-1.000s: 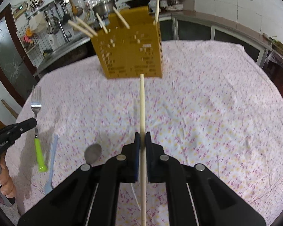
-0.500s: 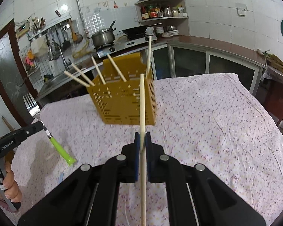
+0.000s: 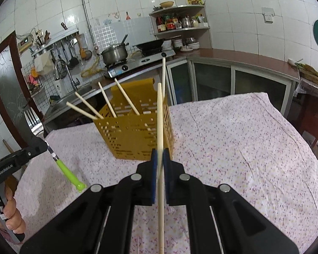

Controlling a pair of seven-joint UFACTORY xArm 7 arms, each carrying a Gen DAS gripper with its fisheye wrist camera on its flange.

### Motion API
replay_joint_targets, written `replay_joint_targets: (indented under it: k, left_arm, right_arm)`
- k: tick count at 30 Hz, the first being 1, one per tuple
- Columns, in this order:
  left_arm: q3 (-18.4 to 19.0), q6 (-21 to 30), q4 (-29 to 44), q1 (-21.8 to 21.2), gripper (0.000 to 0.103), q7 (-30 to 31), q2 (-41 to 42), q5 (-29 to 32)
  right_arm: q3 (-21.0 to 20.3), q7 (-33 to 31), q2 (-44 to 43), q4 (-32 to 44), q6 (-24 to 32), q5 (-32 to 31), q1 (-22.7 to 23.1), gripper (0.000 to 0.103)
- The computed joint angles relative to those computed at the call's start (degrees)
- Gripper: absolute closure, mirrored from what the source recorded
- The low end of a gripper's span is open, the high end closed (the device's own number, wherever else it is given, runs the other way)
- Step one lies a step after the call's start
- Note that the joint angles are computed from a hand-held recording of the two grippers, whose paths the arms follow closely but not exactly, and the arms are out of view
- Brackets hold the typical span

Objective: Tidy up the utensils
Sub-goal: 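Lift the held fork and chopstick up toward the yellow holder, then lower the fork and chopstick into the yellow holder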

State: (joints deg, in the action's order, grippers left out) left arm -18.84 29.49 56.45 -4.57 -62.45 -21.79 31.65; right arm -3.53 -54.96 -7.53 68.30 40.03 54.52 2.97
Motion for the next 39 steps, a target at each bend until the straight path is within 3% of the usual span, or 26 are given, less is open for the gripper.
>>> replay_joint_targets:
  k: [8,16,24,31,39]
  left_arm:
    - [-0.09,0.7,6.81,0.33,0.103,1.24,3.78,2.6]
    - [1.7,3.72,20.57,-2.33,0.103,4.19,11.49,8.29]
    - [6.36,5.68,29.03,-6.38,0.103,7.28,17.97,11.85]
    - [10.64,3.39,31.16,-8.07,0.103,6.49,22.55,13.39]
    - [14.51,0.29,31.62,-9.87,0.103,7.65,27.39,11.99]
  right_arm:
    - [1.26,-0.29,3.73,7.84,-2.17,4.0,0.57,0.097]
    - [5.17,-3.24,11.69,20.48,-8.06,10.68,-0.1,0.097]
    - [11.23,-2.29,20.56,30.95,-13.8,8.88,-1.67,0.097]
    - [16.37,-5.99,25.86,35.01,-19.31,10.0,-2.93,0.097]
    - [20.52,-11.07,29.33,35.78,-21.14,13.28,-4.86,0.097]
